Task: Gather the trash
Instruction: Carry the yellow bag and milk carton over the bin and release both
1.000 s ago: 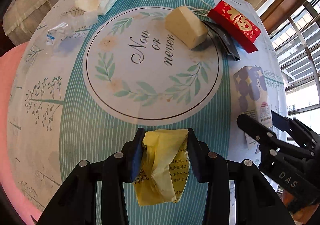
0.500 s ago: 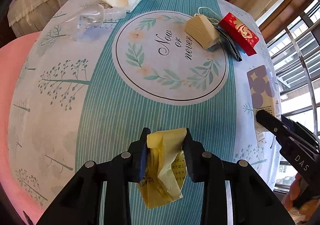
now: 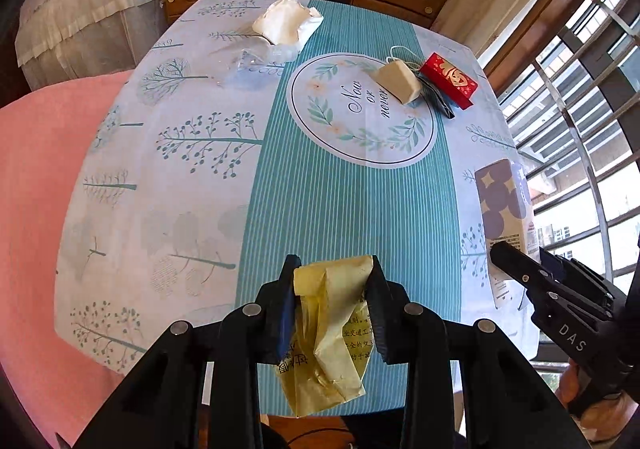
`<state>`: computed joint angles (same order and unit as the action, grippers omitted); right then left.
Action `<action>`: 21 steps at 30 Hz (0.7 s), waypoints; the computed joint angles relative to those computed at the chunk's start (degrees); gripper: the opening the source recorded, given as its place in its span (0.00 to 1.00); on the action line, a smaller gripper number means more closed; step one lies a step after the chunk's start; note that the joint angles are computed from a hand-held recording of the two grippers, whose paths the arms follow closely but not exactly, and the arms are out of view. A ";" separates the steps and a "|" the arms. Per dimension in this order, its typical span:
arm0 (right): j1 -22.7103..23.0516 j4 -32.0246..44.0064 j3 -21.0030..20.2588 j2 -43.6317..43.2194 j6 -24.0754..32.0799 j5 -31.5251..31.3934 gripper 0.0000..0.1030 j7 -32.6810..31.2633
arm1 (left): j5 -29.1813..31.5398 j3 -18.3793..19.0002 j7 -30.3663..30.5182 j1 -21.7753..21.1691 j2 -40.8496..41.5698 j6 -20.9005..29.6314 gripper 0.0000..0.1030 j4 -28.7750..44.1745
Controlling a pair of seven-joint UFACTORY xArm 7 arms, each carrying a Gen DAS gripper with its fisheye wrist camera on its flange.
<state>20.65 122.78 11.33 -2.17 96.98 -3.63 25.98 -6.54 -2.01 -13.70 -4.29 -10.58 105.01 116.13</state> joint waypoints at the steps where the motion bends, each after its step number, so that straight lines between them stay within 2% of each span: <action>1: 0.79 -0.57 0.99 -1.12 0.11 -1.18 0.29 2.36 | -0.62 0.84 1.83 0.15 -1.11 1.02 0.30 0.09; 6: 4.27 -2.11 7.55 -5.50 2.46 -7.66 0.29 15.24 | -4.77 5.74 11.23 1.07 -6.68 5.00 0.30 -0.23; 12: 9.56 1.68 18.56 -5.36 10.53 -15.90 0.29 31.43 | -8.13 11.70 19.91 1.70 -11.56 10.95 0.30 0.88; 14: 13.02 4.98 23.31 -3.13 14.62 -20.73 0.29 36.08 | -8.80 13.43 21.86 1.60 -13.31 12.92 0.30 0.80; 18: 21.11 10.76 29.47 1.56 22.17 -27.77 0.29 44.32 | -9.35 15.90 24.39 0.80 -17.05 17.55 0.30 -0.53; 21: 27.66 14.78 31.55 4.50 27.32 -32.04 0.29 48.87 | -8.68 15.87 25.79 -0.01 -20.46 20.71 0.30 -3.17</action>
<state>48.32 137.57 42.88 2.33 124.30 -35.68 74.85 -15.21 13.86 12.10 -4.30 -31.05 125.72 112.96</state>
